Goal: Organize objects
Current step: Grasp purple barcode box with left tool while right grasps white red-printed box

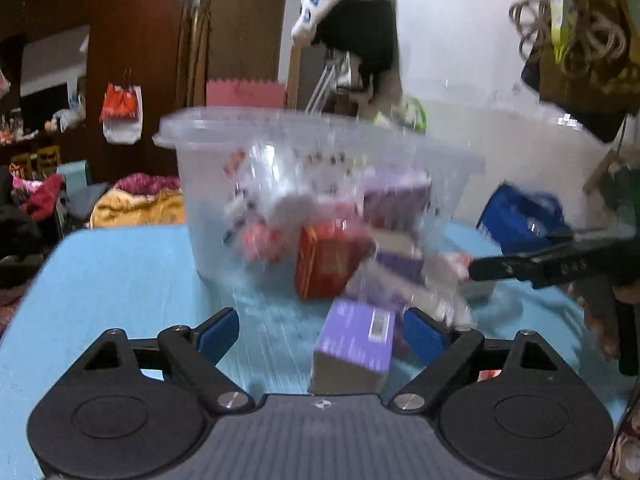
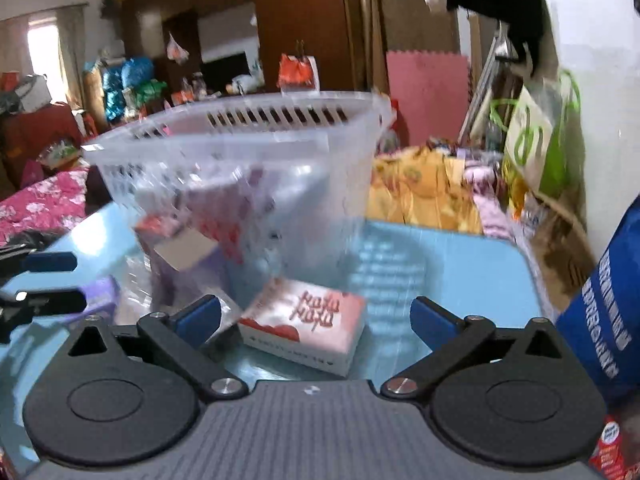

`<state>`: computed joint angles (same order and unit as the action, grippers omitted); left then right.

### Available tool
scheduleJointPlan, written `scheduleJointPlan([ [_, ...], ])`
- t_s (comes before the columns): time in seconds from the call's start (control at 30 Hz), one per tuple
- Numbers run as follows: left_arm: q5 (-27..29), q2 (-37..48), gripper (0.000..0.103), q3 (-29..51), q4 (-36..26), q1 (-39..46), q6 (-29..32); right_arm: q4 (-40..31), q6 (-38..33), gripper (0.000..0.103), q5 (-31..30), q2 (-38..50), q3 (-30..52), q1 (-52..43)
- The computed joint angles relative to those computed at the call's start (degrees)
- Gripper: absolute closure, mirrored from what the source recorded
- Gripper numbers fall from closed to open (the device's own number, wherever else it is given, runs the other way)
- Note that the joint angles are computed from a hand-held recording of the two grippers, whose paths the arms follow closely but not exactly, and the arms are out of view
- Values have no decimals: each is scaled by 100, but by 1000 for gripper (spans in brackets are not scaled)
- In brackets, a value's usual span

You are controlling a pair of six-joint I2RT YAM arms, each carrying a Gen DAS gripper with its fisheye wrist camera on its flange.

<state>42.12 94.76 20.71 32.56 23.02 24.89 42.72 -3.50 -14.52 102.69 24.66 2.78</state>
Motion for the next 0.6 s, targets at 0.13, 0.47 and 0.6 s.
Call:
scheduleJointPlan([
  [0.13, -11, -75, 12, -88, -108, 11, 295, -148, 16, 0, -72, 271, 210, 53],
  [0.47, -943, -25, 12, -99, -105, -491, 82, 925, 238, 6, -297, 531, -304, -178],
  [0.6, -913, -55, 12, -54, -273, -482, 120, 1326, 539, 9, -543, 577, -450, -334],
])
